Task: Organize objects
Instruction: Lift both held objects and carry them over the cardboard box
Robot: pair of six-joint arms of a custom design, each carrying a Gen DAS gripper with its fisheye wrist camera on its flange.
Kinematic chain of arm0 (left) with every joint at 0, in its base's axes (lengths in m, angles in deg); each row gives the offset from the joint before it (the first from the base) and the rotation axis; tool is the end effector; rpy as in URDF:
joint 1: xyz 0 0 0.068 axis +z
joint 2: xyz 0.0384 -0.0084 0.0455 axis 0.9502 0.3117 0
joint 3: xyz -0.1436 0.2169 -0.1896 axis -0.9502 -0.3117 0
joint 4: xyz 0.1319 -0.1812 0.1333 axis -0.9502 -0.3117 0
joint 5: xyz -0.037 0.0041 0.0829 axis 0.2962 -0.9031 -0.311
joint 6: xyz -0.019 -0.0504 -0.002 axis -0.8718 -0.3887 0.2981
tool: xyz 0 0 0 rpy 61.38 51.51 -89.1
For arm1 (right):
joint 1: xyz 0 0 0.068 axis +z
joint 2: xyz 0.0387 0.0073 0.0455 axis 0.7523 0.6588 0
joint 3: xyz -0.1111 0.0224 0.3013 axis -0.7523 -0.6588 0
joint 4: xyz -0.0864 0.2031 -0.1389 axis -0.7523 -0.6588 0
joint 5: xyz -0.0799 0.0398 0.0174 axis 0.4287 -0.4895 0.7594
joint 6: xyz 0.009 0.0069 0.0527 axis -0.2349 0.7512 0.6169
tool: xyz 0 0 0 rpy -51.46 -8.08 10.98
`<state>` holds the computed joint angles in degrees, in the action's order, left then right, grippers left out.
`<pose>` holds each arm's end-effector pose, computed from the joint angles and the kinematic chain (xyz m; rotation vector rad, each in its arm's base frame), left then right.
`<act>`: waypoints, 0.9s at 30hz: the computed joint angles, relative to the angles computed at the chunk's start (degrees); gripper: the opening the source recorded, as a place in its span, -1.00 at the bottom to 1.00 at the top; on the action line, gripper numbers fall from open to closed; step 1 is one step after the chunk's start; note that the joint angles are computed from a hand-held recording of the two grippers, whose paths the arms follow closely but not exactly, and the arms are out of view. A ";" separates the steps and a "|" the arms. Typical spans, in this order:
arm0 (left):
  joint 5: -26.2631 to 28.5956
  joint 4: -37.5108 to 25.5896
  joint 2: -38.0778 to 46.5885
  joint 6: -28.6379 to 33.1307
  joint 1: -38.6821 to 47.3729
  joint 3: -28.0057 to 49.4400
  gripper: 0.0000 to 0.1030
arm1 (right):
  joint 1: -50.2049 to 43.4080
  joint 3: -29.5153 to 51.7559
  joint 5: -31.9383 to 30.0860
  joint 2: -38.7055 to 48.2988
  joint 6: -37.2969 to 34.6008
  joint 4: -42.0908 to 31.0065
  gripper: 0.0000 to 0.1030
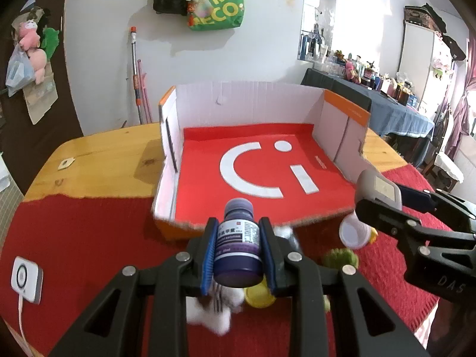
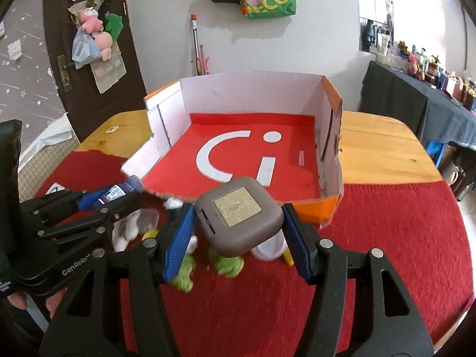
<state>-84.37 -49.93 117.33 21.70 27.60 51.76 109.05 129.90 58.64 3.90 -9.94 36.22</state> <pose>0.1880 -0.1723 0.2093 0.4916 2.2711 -0.2623 0.1386 0.1965 0.2460 0.1208 2.2789 0.0952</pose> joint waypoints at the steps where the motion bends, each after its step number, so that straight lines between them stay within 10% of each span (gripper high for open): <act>1: 0.60 -0.34 1.06 0.38 0.66 1.19 -0.44 | -1.37 0.19 -0.95 -0.02 -1.25 0.50 0.12; 27: 10.14 -5.53 21.67 3.77 8.31 18.33 -0.44 | -21.34 4.85 -17.41 9.77 -15.88 7.19 0.12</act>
<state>-74.22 -55.46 139.00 25.47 35.92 70.09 87.71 134.75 41.23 13.67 -25.82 43.41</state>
